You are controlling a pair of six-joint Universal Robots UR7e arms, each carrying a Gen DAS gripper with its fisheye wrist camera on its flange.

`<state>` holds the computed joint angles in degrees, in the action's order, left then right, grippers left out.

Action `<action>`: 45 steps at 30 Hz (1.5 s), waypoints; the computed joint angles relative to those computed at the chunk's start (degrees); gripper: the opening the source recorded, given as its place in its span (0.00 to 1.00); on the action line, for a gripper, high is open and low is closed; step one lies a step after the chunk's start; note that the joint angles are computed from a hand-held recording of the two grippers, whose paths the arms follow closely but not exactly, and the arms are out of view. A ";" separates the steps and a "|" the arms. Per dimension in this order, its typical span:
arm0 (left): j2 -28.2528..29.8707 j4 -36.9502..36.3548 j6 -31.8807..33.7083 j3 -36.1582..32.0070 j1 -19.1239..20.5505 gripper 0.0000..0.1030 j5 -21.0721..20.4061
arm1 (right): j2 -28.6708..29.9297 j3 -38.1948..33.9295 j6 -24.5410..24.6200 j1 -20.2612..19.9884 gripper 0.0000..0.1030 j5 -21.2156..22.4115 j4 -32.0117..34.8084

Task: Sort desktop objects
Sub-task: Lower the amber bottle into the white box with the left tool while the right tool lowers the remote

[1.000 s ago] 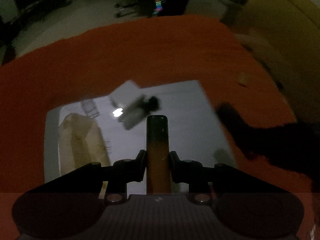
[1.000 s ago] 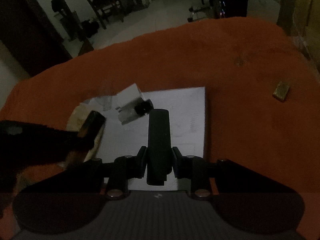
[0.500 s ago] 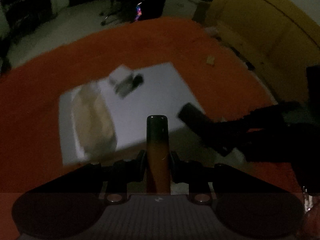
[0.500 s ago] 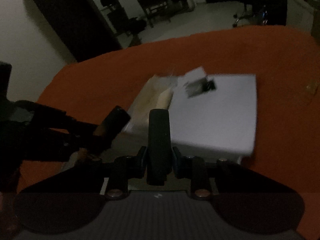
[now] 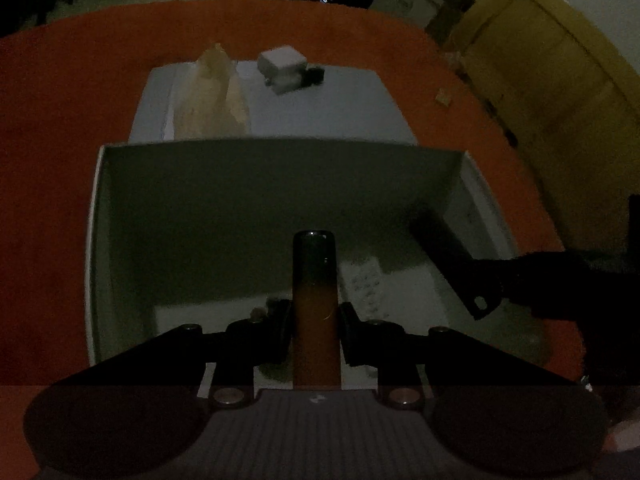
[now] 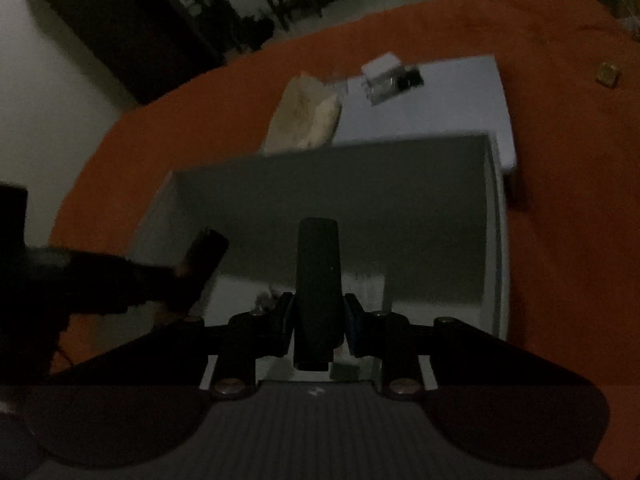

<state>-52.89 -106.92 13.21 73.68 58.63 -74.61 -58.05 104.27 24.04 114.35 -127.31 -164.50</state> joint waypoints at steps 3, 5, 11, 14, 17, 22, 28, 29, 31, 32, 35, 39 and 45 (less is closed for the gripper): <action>-0.74 -0.73 0.45 1.96 0.32 0.20 0.99 | 1.15 0.49 0.51 -0.30 0.27 -0.45 0.76; -1.28 -1.00 0.87 3.36 0.48 0.20 1.71 | 2.22 0.25 0.43 -0.17 0.27 -1.94 1.72; -1.36 -1.82 2.07 6.69 0.65 0.20 5.29 | 4.02 -0.32 1.16 -1.34 0.27 -2.84 4.06; -0.72 -1.74 1.26 7.05 0.92 0.20 6.08 | 4.46 -0.83 1.64 -1.16 0.27 -4.48 6.11; -0.28 -1.49 0.35 6.95 1.00 0.20 6.53 | 4.90 -1.95 2.56 -0.93 0.27 -5.88 9.24; 0.12 -1.08 0.80 6.79 0.47 0.20 7.66 | 5.56 -5.23 2.54 -1.32 0.27 -5.60 17.09; -0.02 -0.87 0.90 7.04 0.46 0.21 7.57 | 6.52 -6.94 2.12 -1.58 0.27 -5.89 21.44; -0.16 -1.32 0.96 7.23 0.44 0.23 7.56 | 6.50 -7.00 2.62 -1.65 0.28 -5.90 21.59; -0.42 -2.50 1.22 7.92 0.34 0.31 7.92 | 6.50 -7.29 4.32 -1.76 0.29 -6.16 22.67; -0.51 -2.66 1.42 8.02 0.23 0.38 8.14 | 6.61 -7.53 5.28 -1.78 0.31 -6.48 23.19; -0.95 -4.44 2.15 8.62 -0.12 0.68 8.75 | 6.52 -7.18 6.92 -1.69 0.48 -7.42 22.52; -1.54 -6.72 3.29 9.56 -0.21 0.80 8.78 | 6.26 -6.20 6.10 -1.69 0.53 -7.15 19.92; -1.59 -6.15 3.89 9.07 -0.24 0.80 9.30 | 6.38 -5.82 5.27 -1.28 0.55 -7.74 18.24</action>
<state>-54.48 -113.08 17.10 82.75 58.39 -65.30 -51.67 98.45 29.31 113.07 -135.04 -146.27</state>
